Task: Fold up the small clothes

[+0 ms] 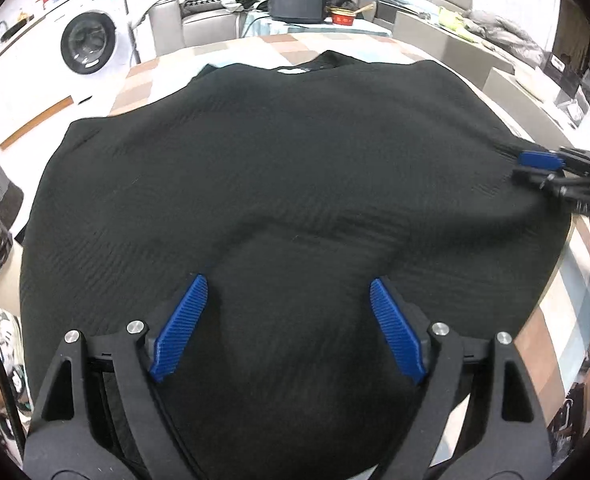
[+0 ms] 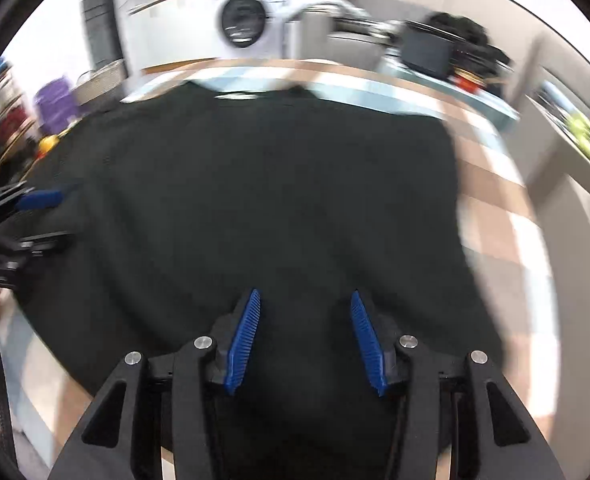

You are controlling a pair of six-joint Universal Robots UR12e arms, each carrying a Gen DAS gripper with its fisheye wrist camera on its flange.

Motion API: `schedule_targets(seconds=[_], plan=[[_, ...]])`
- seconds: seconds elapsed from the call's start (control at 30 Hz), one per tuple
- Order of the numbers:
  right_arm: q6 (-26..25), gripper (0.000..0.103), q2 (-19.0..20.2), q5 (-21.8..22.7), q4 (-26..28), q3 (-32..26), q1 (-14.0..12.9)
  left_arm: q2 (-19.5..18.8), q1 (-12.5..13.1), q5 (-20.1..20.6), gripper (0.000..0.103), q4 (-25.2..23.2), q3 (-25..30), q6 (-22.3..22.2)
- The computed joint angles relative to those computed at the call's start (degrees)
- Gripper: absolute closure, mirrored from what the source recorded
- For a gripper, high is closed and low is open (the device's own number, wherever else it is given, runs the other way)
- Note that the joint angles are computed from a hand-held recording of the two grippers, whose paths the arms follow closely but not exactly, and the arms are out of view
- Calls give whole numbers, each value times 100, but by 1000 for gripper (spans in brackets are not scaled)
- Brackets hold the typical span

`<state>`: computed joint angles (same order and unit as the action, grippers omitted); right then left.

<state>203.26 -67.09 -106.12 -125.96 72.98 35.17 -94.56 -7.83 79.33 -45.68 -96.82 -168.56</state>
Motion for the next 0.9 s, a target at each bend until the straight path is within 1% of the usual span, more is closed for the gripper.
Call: schedule_targets(seconds=[0.07, 0.1, 0.17, 0.23, 0.3, 0.33, 0.37, 0.43, 0.53, 0.6, 0.67, 0.7, 0.73, 0.77, 0.8, 0.83, 0.87, 0.9], plan=[[263, 53, -129, -461, 279, 127, -24, 46, 38, -28, 21, -6, -43, -1], [432, 41, -217, -478, 197, 239, -44, 56, 54, -46, 21, -24, -43, 2], [771, 41, -370, -340, 35, 442, -98, 85, 76, -51, 21, -46, -59, -58], [919, 41, -498, -404, -170, 636, -75, 142, 106, -30, 21, -92, -83, -157], [1244, 41, -654, -215, -492, 907, -103, 242, 187, -82, 21, -69, -151, -283], [1572, 40, -802, 116, -900, 1166, -162, 297, 239, -109, 21, -6, -201, -366], [1780, 41, -897, 368, -1242, 1364, -204, 355, 286, -105, 21, 41, -251, -469], [2006, 41, -1003, 543, -1530, 1540, -187, 454, 374, -63, 21, 79, -330, -679], [2083, 41, -1051, 750, -1708, 1672, -189, 604, 501, -67, 21, 173, -473, -929], [2241, 41, -1033, 939, -1799, 1705, -224, 731, 584, -31, 21, 326, -625, -1150], [2496, 41, -989, 1168, -2067, 1761, -263, 851, 644, 66, 21, 447, -772, -1254], [2519, 41, -957, 1245, -2107, 1752, -274, 919, 681, 106, 21, 464, -840, -1297], [2485, 41, -896, 1151, -2112, 1689, -253, 975, 705, 149, 21, 484, -898, -1331], [2445, 43, -834, 1050, -2088, 1612, -244, 1030, 728, 211, 21, 528, -954, -1364], [2420, 47, -789, 999, -2093, 1559, -218, 1114, 772, 289, 21, 615, -1041, -1415], [2397, 64, -792, 956, -2104, 1556, -184, 1190, 824, 320, 21, 672, -1118, -1448], [2303, 75, -738, 904, -2051, 1467, -161, 1249, 880, 321, 21, 702, -1173, -1482], [2240, 80, -712, 846, -1993, 1410, -140, 1302, 942, 301, 21, 718, -1221, -1526]])
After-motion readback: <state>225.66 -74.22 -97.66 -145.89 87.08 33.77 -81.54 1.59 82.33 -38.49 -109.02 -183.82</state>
